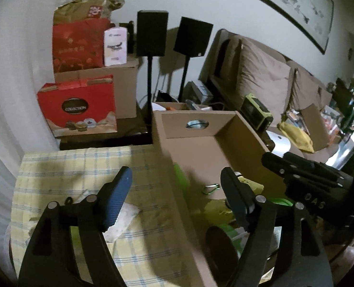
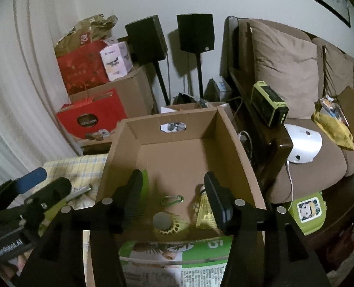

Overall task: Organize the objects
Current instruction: 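Open both grippers to drop the carabiner and leaf piece into the box, then move both grippers back to the green squeegee on the table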

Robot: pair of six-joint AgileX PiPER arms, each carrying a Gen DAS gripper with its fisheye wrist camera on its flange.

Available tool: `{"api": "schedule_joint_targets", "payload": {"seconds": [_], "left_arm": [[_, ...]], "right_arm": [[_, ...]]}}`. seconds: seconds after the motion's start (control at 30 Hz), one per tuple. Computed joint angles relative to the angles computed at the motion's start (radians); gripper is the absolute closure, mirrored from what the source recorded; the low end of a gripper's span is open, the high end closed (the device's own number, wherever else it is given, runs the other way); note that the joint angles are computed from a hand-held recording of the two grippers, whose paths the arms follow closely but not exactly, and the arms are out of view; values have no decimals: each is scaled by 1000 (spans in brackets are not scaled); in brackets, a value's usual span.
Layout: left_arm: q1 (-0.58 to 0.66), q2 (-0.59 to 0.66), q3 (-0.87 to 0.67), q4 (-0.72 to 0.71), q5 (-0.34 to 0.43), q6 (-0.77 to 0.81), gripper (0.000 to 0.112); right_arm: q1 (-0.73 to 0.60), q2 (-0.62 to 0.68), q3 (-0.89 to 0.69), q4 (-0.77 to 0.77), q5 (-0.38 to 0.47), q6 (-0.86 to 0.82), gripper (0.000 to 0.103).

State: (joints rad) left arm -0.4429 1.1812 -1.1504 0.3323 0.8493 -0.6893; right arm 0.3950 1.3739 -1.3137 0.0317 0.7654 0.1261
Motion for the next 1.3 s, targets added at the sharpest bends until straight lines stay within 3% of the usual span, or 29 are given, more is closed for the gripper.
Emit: {"api": "schedule_joint_targets", "payload": {"seconds": [0.3,0.43,0.57,0.7,1.07,1.3], "left_arm": [[82,-72,35,-21,25,63,29],[105,-115,59,-19,26,71,9],[143,-158,75,-37,29,104,9],[191,-193,81,-59,48,148,9],[563,-283,113,-420,69,553,9],[929,-327,136,-747,149,938,10]], "right_arm": [[78,-32,-3,-82,-5,61,26],[126,-41,-3,-120,-1,98,15],[202,-42,-11,-222,9,190,13],[271,-40,-21,-294,13,269,4],[420,-13,-55,-406,45,400,3],[452,14,-78,-355,36,417,1]]}}
